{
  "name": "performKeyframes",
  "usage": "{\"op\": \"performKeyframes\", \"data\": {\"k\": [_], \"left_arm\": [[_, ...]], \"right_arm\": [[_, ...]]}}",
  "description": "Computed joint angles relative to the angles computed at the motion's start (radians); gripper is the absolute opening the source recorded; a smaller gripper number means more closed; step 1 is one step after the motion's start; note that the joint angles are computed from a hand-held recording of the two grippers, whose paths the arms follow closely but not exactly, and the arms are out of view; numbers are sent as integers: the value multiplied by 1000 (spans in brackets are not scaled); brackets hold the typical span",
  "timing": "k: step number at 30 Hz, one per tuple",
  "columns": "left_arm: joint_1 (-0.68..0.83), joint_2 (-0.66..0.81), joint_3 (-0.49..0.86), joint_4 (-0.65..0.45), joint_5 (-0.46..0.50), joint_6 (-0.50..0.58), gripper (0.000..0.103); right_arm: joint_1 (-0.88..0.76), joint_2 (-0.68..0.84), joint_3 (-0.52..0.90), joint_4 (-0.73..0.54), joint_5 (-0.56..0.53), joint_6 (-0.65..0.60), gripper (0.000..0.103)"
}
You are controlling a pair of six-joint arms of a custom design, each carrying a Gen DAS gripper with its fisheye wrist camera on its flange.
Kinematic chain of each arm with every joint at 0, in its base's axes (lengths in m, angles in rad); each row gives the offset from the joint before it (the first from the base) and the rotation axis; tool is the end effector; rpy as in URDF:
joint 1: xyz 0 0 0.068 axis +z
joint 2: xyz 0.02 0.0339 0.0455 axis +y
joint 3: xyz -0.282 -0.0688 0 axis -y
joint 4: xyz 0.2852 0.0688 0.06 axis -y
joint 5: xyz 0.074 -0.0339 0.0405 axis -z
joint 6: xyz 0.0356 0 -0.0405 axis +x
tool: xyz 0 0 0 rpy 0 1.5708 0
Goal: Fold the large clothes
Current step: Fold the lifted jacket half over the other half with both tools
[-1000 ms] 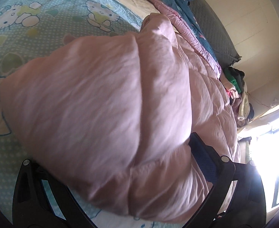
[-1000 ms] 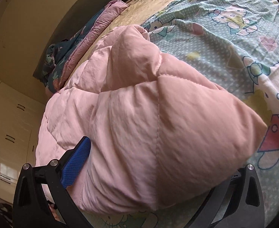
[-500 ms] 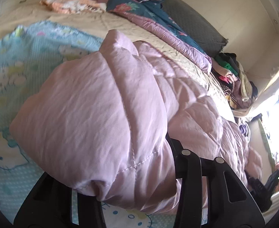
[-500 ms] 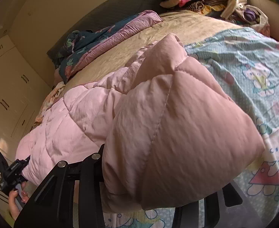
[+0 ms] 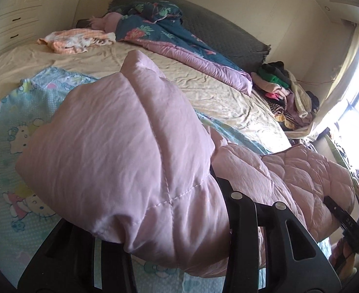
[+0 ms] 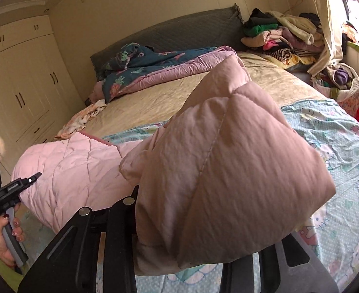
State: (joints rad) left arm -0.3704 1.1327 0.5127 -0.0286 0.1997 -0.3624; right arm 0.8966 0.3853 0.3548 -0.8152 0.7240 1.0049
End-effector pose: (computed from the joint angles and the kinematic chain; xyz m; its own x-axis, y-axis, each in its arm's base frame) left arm 0.2343 -0.0986 0.1862 -0.7046 -0.0992 -0.7027 0.2699 0.8783 -0.3946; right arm 0.0886 0.0730 0.1954 -0.5130 0.3710 -0.7741 0.2276 0.9283 0.2940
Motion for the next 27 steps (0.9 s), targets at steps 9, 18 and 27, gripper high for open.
{"op": "performKeyframes", "data": {"k": [9, 18, 27], "left_arm": [[24, -249, -110, -145, 40, 32, 31], [64, -402, -171, -237, 78, 56, 31], [124, -517, -232, -308, 128, 92, 31]], "right_arm": [[584, 280, 136, -507, 235, 817, 30], [846, 529, 202, -704, 210, 1280, 30], [954, 637, 219, -750, 177, 1467, 30]]}}
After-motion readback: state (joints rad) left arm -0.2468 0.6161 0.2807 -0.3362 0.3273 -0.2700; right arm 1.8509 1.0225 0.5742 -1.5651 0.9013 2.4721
